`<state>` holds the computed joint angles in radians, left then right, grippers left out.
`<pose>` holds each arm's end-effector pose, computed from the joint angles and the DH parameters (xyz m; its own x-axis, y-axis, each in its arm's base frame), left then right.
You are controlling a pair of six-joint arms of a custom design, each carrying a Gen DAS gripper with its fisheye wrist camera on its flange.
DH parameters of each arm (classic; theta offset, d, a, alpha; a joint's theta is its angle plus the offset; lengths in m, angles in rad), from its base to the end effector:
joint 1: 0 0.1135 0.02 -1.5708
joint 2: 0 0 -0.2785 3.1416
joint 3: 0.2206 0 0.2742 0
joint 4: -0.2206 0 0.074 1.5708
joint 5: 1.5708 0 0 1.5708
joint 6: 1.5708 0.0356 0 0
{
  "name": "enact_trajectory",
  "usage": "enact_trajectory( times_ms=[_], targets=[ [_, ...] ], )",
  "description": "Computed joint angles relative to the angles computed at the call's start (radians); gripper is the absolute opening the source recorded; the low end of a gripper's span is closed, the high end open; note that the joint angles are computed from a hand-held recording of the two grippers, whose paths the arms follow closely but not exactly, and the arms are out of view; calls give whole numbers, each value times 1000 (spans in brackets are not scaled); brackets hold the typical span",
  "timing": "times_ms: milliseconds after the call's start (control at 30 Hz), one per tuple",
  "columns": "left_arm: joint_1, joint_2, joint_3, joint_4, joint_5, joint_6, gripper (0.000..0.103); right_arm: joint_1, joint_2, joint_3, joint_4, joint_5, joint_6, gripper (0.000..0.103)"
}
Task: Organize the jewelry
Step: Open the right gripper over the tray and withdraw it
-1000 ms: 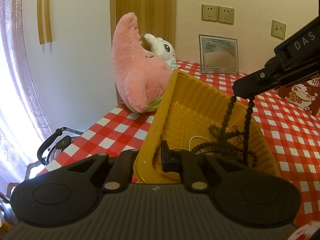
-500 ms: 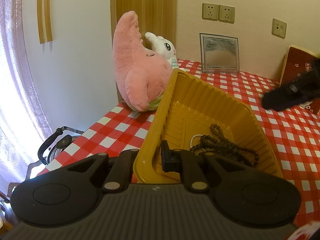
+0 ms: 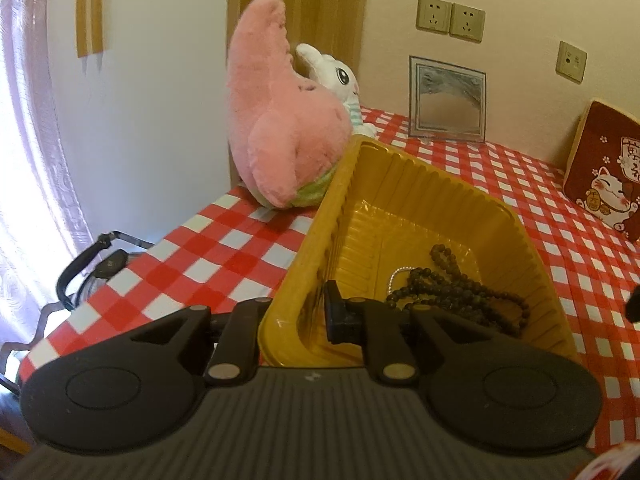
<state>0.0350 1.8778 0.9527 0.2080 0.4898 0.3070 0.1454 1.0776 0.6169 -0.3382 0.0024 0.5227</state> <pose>0.3929 -0.0030 0.1321 -0.5283 0.2483 -0.8119 0.5069 0.8594 -0.0670 0.2285 0.0334 0.2151 -0.6859 0.4041 -0.6052 0.2299 0.9094 0.3467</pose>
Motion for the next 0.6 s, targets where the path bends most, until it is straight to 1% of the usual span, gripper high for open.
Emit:
enact_trajectory(
  times_ms=[133, 267, 367, 467, 533, 600],
  targets=[
    [-35, 21, 3, 3, -11, 1, 12, -25, -63, -33, -52, 35, 6, 63],
    [-76, 42, 11, 2, -23, -4, 12, -42, -102, -62, -108, 124, -9, 63],
    [-89, 58, 22, 5, -33, -32, 12, -61, -139, -95, -136, 166, -25, 63],
    [-89, 73, 47, -27, -53, -37, 17, -71, -171, -120, -162, 197, -26, 63],
    [-89, 77, 67, -75, -64, -24, 17, -79, -188, -132, -173, 200, -20, 63],
    [-86, 68, 61, -93, -71, -27, 20, -84, -208, -145, -182, 199, -11, 63]
  ],
)
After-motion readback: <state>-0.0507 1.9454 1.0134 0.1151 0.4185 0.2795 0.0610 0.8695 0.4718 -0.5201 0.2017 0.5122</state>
